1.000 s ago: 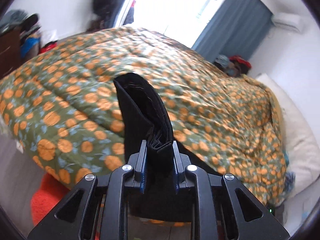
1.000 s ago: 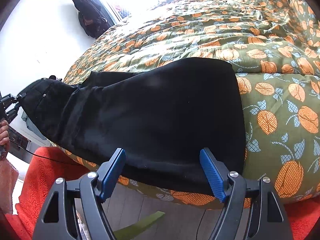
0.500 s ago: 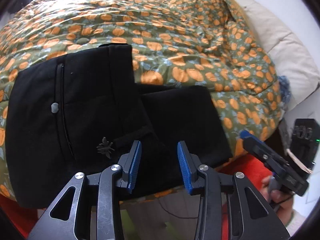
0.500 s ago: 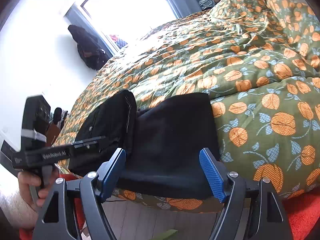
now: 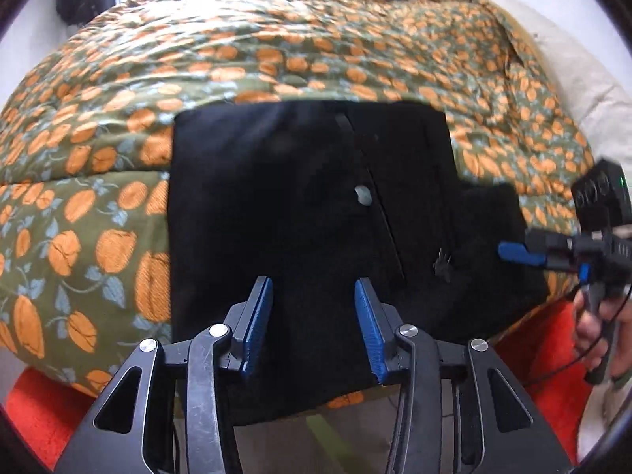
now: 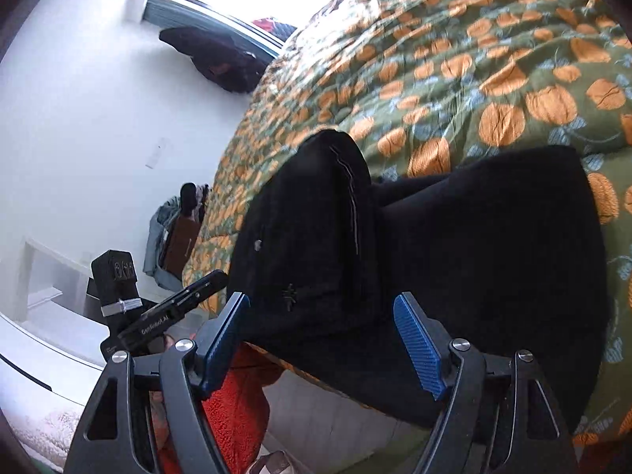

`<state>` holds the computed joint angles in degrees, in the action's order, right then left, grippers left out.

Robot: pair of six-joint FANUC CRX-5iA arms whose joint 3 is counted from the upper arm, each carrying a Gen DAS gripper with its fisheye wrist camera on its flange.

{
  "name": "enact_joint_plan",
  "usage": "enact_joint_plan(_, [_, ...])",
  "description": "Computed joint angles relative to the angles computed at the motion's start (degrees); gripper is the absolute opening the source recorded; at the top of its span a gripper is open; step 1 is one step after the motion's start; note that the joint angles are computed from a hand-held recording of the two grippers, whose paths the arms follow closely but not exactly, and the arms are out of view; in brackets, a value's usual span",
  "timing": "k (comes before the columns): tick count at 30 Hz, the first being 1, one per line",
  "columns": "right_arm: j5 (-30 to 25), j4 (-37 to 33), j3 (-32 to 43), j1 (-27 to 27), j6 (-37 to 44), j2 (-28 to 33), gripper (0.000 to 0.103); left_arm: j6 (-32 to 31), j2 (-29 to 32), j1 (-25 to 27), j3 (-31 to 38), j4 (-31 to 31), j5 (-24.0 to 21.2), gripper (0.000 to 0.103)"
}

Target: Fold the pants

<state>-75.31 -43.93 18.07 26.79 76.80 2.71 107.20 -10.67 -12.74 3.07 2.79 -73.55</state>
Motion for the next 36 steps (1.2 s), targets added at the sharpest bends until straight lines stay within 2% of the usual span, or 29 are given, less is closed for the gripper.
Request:
enact_joint_plan(3, [-5.1,-2.7,3.4,-1.0,-2.5,5.0,0.075,1.5,0.1,-3.0,-1.1,-2.6,2.0,0.043])
enact_joint_plan(7, [-8.3,-10.2,6.7,-3.7,-2.9,9.2,0.073,0.6,0.0,-1.9,-1.5,-0.8,2.6,0.043])
enact_joint_plan(11, [-13.1,-5.2,12.5,-0.2,-2.0,12.9,0.071,0.3,-0.5,-1.2,-2.5,0.1,3.6,0.043])
enact_joint_plan(16, [-11.6,-5.6,12.8,1.5,-3.2,13.1,0.071,-0.2,-1.7,-0.4,-4.1,1.1,4.7,0.045])
enact_joint_plan(18, [-10.4,-2.6,12.8,3.4,-3.4,12.6,0.068,-1.1,-2.4,0.5,-4.9,2.1,4.8,0.046])
enact_joint_plan(20, [-8.3,1.0,11.5,5.0,-3.5,11.0,0.036,-1.0,-3.2,1.4,-5.0,3.0,3.9,0.046])
enact_joint_plan(23, [-6.3,1.6,10.5,5.1,-3.4,8.9,0.028,-0.6,-3.3,2.2,-3.1,4.0,2.2,0.046])
enact_joint_plan(27, [-3.2,-1.1,9.2,3.5,-3.9,5.2,0.024,-1.3,-5.1,4.1,-0.5,5.6,3.3,0.047])
enact_joint_plan(30, [-2.0,-4.1,8.7,1.3,-2.5,2.2,0.023,-0.3,-5.5,3.7,3.1,2.3,2.2,0.052])
enact_joint_plan(36, [-4.5,-7.9,5.9,-6.2,-1.5,-2.8,0.023,-0.2,-6.5,3.5,2.2,2.6,1.6,0.053])
